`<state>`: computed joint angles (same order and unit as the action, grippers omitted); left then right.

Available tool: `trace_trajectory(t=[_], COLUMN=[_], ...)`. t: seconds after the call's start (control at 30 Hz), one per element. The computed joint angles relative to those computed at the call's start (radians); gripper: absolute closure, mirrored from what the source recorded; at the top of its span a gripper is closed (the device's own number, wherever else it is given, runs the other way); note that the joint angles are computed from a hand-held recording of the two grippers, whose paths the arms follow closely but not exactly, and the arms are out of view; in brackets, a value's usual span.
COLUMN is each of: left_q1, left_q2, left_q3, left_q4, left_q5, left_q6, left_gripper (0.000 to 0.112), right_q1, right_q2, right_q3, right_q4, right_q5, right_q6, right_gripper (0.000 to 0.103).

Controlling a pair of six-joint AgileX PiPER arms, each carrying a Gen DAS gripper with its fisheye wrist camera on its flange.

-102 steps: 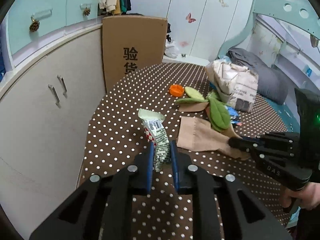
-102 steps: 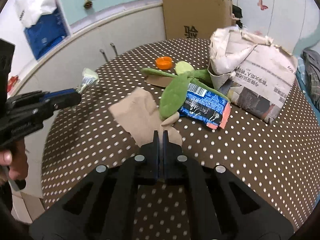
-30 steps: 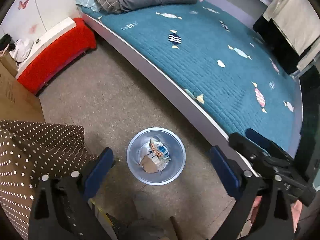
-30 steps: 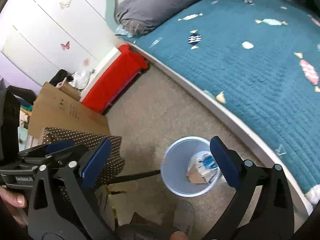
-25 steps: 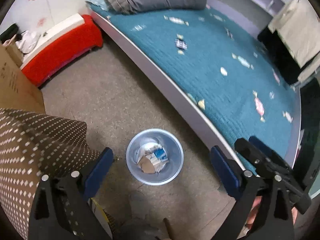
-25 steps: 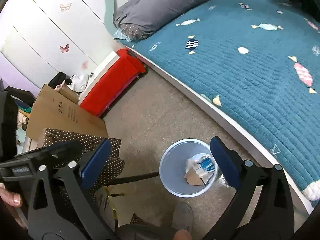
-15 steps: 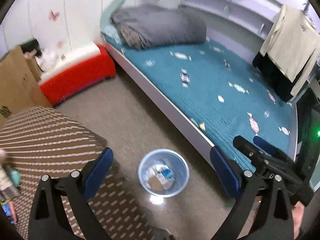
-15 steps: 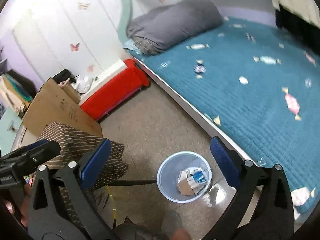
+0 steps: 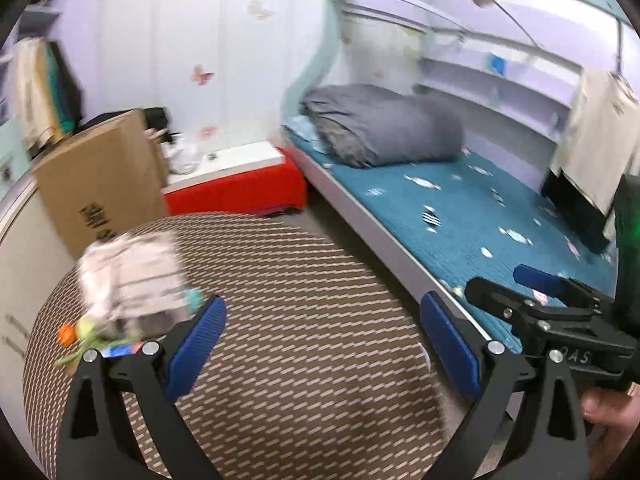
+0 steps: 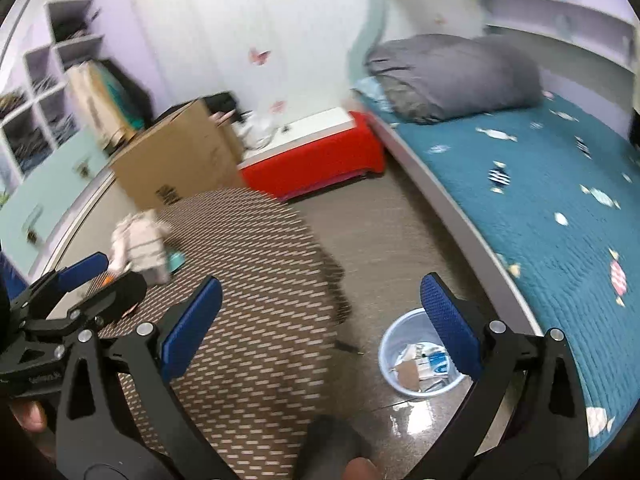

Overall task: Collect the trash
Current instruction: 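Move both open grippers back toward the table, then grasp the green plush leaf with the left gripper while the right grasps the blue snack packet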

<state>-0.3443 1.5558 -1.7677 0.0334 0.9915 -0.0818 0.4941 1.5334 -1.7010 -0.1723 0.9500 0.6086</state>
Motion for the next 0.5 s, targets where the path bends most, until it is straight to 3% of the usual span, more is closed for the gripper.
trace_trajectory(t=[0.3, 0.5], left_q1=[0.4, 0.63], left_q2=[-0.164, -0.114], left_q3=[0.22, 0.261], left_q4=[-0.226, -0.321], left_q5=[-0.037, -0.098], left_q6=[0.246, 0.411], left_gripper=[0.017, 0.017], right_q1=[0.244, 0.328], right_q2=[0.278, 0.44], right_q3=[-0.347, -0.585], right_q4=[-0.039, -0.03], right_q5=[0.143, 0.252], right_q6=[-0.012, -0.06], right_gripper=[0.006, 0.006])
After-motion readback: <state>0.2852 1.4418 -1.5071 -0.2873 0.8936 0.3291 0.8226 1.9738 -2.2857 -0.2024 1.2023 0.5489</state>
